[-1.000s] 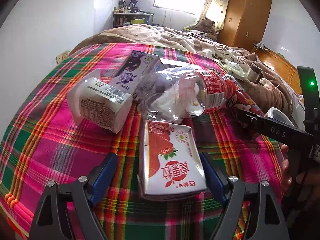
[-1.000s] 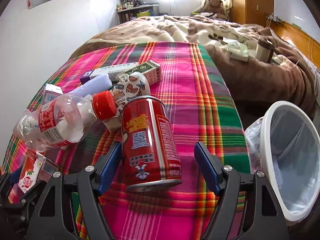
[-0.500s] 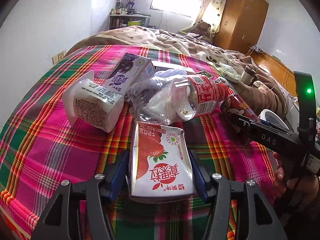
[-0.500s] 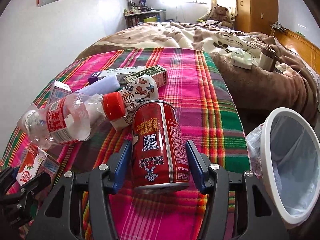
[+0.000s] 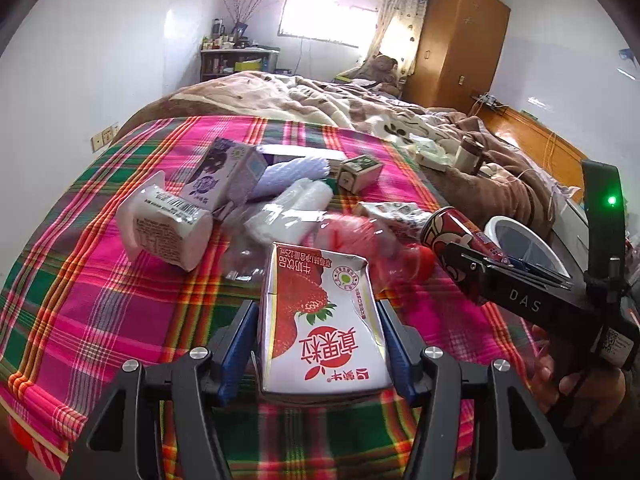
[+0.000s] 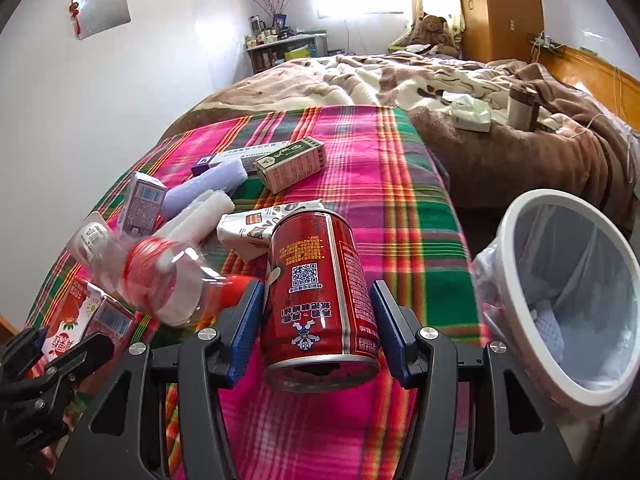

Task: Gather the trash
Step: 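Grasp the red can with the right tool while the left tool grasps the strawberry milk carton, then carry the can and carton over the wastebasket and open both tools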

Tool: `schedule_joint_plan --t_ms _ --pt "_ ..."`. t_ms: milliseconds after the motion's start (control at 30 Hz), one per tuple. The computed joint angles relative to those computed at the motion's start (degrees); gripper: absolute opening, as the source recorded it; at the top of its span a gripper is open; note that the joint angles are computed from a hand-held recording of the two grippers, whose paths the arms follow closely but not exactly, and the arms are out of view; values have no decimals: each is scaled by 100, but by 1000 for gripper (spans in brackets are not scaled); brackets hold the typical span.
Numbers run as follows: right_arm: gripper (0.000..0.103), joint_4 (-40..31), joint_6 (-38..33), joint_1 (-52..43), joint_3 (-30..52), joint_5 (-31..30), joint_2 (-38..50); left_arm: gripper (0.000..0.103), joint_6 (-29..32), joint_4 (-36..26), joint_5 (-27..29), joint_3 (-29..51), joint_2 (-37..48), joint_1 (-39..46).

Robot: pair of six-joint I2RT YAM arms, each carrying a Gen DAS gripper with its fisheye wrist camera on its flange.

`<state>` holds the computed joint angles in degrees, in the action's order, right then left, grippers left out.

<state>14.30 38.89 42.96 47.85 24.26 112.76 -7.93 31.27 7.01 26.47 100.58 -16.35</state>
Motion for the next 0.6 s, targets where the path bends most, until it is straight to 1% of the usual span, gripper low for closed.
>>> schedule_joint_plan --t_ms 200,400,600 --pt "55 160 78 33 -371 142 -334 59 -30 -27 -230 -119 -344 -357" --pt "55 332 148 51 -741 265 -687 59 -67 -145 -296 -97 -632 -635" --pt "55 351 147 132 -1146 629 -1235 59 -104 -351 -399 214 -762 -994"
